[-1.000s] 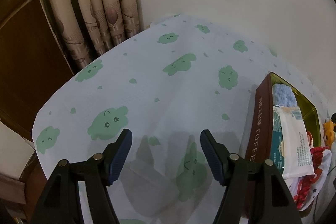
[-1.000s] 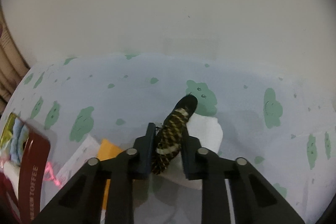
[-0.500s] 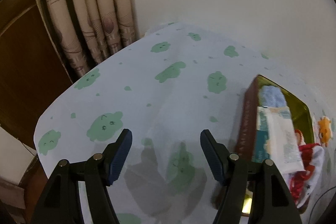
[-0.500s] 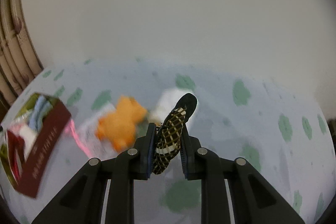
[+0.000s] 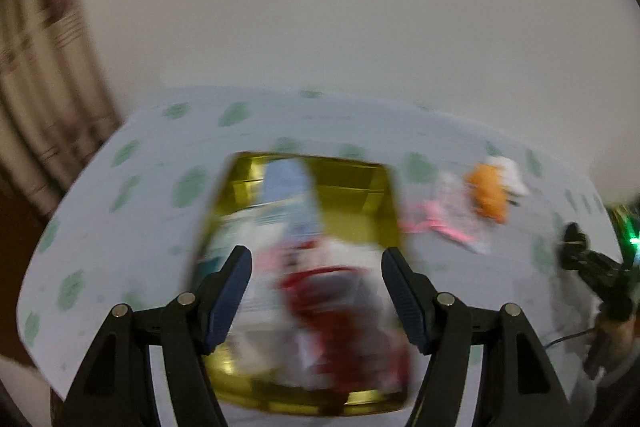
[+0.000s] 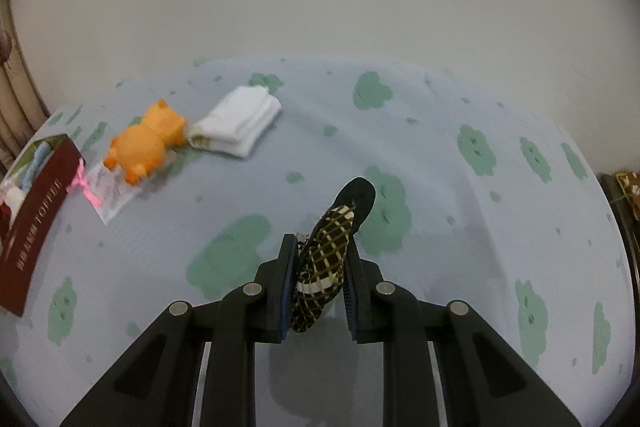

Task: Organize soft objects
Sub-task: 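Lift the black-and-gold item with the right gripper while the left gripper approaches the orange plush toy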

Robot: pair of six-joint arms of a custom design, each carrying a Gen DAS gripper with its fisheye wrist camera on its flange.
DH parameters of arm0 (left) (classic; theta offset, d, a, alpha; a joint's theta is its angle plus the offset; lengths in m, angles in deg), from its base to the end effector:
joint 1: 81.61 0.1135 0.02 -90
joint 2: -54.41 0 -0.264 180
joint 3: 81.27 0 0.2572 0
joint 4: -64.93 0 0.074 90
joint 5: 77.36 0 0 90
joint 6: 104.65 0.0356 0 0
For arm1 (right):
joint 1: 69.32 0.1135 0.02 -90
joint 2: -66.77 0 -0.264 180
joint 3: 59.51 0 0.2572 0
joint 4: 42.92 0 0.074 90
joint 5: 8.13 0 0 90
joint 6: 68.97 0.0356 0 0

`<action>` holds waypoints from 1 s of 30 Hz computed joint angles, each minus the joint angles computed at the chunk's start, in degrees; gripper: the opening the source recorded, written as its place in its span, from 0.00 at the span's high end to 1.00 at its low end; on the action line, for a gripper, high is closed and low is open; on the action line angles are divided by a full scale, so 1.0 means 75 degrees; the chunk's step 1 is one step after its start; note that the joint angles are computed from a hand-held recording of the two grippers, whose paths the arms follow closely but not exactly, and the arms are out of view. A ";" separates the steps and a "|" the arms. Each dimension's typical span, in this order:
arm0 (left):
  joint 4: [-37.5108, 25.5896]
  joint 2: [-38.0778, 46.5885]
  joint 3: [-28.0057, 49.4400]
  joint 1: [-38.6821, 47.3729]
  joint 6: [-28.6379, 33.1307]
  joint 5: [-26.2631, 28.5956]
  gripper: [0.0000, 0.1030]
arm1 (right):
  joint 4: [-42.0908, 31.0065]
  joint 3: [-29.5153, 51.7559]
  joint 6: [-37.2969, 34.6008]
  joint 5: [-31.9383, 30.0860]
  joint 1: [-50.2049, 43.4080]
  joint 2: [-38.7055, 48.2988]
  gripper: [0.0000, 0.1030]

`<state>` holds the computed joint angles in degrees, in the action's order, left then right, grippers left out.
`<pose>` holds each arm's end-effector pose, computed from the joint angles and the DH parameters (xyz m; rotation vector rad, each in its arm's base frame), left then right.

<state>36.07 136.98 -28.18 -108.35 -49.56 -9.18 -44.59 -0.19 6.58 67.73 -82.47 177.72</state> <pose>0.2435 -0.1078 0.1576 -0.3117 2.4630 0.0502 0.3320 -0.0686 0.0714 -0.1292 2.4608 0.1017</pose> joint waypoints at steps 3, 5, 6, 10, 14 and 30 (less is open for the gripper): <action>0.0053 0.1252 0.1173 -0.0347 0.0009 0.0516 0.33 | 0.0221 -0.0127 -0.0024 -0.0222 -0.0220 0.0172 0.82; -0.0044 0.1952 0.1909 -0.0427 0.0057 0.0858 0.33 | 0.0274 -0.0156 -0.0040 -0.0249 -0.0264 0.0171 0.82; -0.0160 0.2302 0.2296 -0.0440 0.0040 0.0969 0.33 | 0.0309 -0.0171 -0.0027 -0.0227 -0.0232 0.0174 0.82; -0.0886 0.3810 0.4208 -0.0683 0.0242 0.1321 0.33 | -0.0047 0.0007 -0.0087 -0.0180 -0.0193 0.0158 0.82; -0.1587 0.5242 0.6055 -0.0666 0.0395 0.1573 0.33 | -0.0099 0.0051 -0.0106 -0.0229 -0.0239 0.0170 0.82; -0.4157 0.8788 1.1184 -0.0234 0.0249 0.1957 0.33 | -0.0124 0.0166 0.0067 -0.0808 -0.0480 0.0390 0.81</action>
